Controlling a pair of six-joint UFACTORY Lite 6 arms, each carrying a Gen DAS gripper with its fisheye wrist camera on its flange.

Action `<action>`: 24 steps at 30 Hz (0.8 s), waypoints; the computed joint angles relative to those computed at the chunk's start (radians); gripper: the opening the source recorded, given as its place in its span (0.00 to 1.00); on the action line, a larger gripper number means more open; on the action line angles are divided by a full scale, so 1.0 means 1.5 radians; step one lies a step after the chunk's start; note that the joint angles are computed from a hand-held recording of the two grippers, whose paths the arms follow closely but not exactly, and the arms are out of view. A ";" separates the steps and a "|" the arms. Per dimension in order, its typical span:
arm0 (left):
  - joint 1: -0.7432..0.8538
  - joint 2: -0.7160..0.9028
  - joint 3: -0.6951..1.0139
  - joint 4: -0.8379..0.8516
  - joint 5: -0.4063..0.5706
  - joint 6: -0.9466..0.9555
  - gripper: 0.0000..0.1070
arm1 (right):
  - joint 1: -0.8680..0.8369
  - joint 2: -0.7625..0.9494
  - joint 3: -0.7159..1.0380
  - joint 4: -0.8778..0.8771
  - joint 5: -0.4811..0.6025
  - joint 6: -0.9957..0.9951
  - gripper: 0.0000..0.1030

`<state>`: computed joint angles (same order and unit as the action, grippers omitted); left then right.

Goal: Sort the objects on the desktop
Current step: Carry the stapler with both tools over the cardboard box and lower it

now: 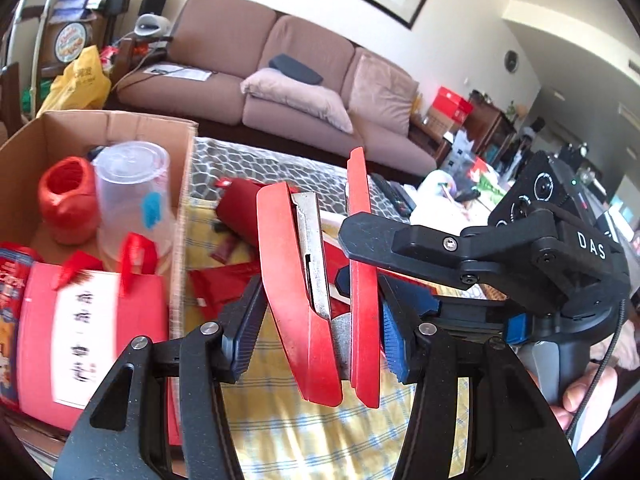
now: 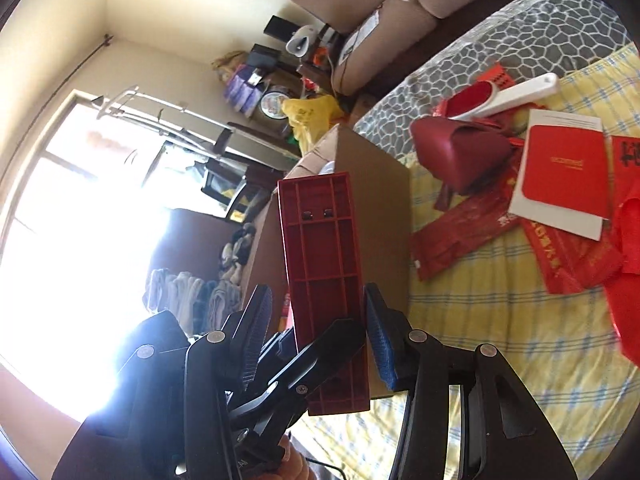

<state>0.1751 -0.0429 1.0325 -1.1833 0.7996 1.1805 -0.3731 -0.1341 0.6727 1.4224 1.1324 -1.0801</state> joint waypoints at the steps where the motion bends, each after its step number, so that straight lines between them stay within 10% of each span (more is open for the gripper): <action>1: 0.022 0.011 0.013 0.003 0.015 0.004 0.46 | 0.028 0.003 0.002 0.019 -0.012 0.002 0.47; 17: 0.268 0.302 0.302 0.081 0.171 -0.001 0.46 | 0.392 0.158 0.110 0.248 -0.206 -0.074 0.48; 24: 0.284 0.325 0.321 0.166 0.071 -0.013 0.46 | 0.438 0.139 0.122 0.262 -0.290 -0.085 0.51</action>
<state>0.6014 0.4450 1.5147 -0.9343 0.9058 1.1609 0.2843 0.0747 0.8553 1.8147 0.6978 -1.2081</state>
